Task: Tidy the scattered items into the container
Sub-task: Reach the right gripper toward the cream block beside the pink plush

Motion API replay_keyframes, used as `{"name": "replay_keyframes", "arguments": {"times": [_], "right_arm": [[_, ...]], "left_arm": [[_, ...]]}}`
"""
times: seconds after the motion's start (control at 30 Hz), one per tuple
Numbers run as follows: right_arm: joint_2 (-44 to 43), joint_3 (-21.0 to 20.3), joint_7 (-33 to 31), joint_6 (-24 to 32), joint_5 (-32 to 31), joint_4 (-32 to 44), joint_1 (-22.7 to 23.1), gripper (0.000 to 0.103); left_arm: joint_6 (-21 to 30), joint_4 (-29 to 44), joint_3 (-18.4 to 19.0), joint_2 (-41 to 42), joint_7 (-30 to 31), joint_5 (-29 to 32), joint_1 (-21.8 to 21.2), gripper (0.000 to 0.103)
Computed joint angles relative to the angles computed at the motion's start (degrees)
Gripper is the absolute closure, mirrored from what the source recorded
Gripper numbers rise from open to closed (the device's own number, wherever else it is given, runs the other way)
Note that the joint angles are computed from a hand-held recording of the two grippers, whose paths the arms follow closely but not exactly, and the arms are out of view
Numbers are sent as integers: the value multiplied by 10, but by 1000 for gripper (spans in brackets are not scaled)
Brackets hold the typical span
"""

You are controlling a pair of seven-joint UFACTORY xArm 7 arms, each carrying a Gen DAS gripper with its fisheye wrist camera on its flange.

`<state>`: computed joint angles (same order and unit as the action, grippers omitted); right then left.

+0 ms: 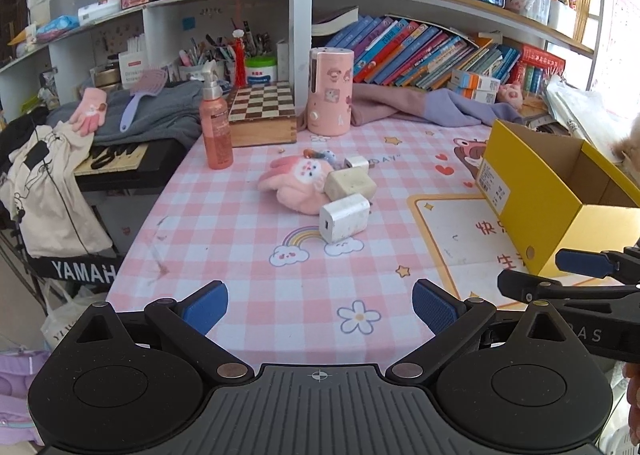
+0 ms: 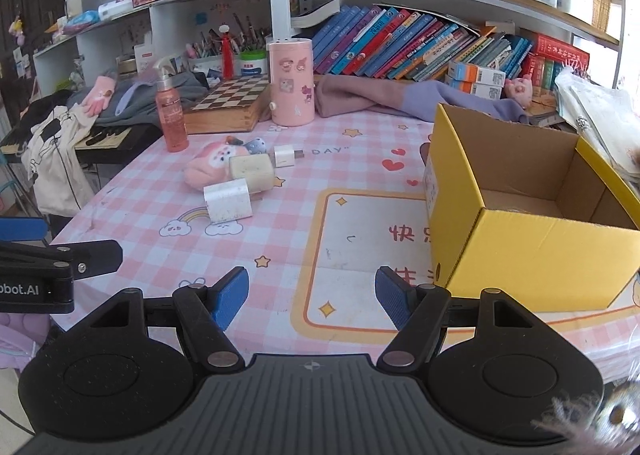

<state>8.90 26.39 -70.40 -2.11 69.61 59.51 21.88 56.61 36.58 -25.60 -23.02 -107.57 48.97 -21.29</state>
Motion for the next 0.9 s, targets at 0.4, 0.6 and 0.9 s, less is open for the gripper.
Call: {"name": "replay_keyframes", "arguments": {"times": [0.4, 0.6, 0.9], "right_arm": [[27, 6, 44, 3, -57, 24, -12, 34], [44, 18, 106, -2, -128, 29, -25, 34], [81, 33, 186, -2, -237, 59, -40, 34]], "left_arm": [[-25, 10, 21, 26, 16, 12, 10, 3], [-41, 7, 31, 31, 20, 15, 15, 3], [-57, 3, 38, 40, 12, 35, 29, 3]]}}
